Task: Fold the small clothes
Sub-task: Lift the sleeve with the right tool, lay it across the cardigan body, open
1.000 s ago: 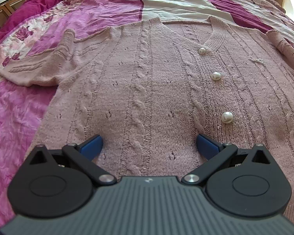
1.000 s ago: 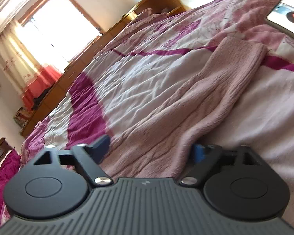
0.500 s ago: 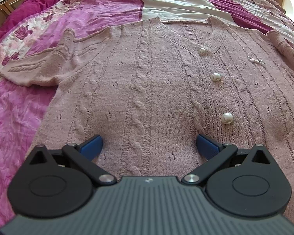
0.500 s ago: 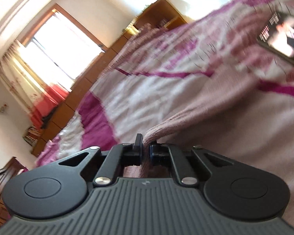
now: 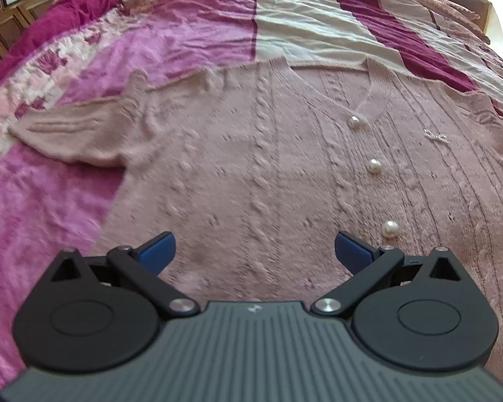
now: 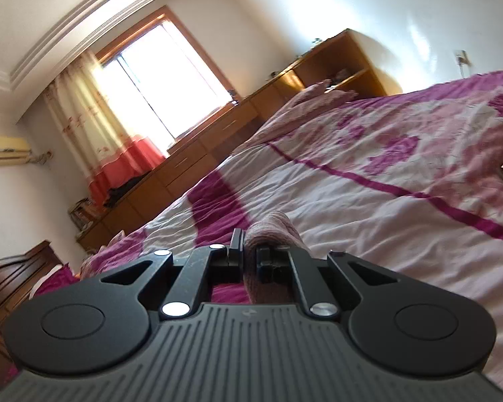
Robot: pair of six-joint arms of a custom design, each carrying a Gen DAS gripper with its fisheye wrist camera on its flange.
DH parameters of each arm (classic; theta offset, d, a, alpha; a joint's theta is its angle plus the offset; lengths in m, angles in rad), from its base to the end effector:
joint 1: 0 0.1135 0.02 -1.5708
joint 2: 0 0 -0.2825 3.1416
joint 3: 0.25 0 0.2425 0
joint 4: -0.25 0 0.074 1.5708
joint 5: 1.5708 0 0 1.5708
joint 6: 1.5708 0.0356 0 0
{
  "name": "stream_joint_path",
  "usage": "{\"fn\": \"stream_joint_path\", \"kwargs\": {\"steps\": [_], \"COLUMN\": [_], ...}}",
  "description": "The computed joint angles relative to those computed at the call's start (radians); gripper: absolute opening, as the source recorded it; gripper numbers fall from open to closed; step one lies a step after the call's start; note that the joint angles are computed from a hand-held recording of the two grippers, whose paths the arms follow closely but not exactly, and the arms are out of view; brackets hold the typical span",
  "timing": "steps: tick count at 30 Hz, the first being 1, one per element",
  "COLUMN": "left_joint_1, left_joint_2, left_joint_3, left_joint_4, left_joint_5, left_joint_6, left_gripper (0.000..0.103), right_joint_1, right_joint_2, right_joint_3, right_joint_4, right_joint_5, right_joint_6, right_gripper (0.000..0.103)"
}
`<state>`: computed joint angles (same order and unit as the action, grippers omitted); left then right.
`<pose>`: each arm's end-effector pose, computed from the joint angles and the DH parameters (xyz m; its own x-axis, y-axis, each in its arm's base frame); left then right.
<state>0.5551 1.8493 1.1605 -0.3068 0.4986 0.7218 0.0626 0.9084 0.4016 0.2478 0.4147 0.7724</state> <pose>0.3272 0.1829 0.1938 -0.6950 0.2518 -0.6735 0.2897 0.9553 0.0583 0.1844 -0.0028 0.2474 0.0482 0.6430 -0.7644 0.4158 0.6829 0.6007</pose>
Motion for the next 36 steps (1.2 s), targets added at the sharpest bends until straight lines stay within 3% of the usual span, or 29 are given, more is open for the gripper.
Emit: {"fn": "stream_joint_path", "kwargs": {"steps": [7,17,26,36], "left_joint_1": [0.033,0.085,0.132,0.16], "left_joint_2": [0.0,0.003,0.058,0.127], "left_joint_3": [0.07,0.146,0.21,0.256], "left_joint_4": [-0.036,0.004,-0.005,-0.024], "left_joint_5": [0.022,0.04,0.058,0.06], "left_joint_6": [-0.011,-0.084,-0.086,-0.073], "left_gripper": [0.103,0.103,0.103,0.103], "right_joint_1": [0.251,0.447,0.537,0.602], "right_joint_2": [0.151,0.422,0.708,1.035], "right_joint_3": [0.136,0.383,0.614,0.829], "right_joint_4": [-0.004,-0.007,-0.021,-0.099], "right_joint_5": [0.206,0.342,0.346,0.258], "right_joint_6": [-0.026,-0.07,-0.052,0.01], "right_gripper": [0.007,0.007,0.006,0.007]}}
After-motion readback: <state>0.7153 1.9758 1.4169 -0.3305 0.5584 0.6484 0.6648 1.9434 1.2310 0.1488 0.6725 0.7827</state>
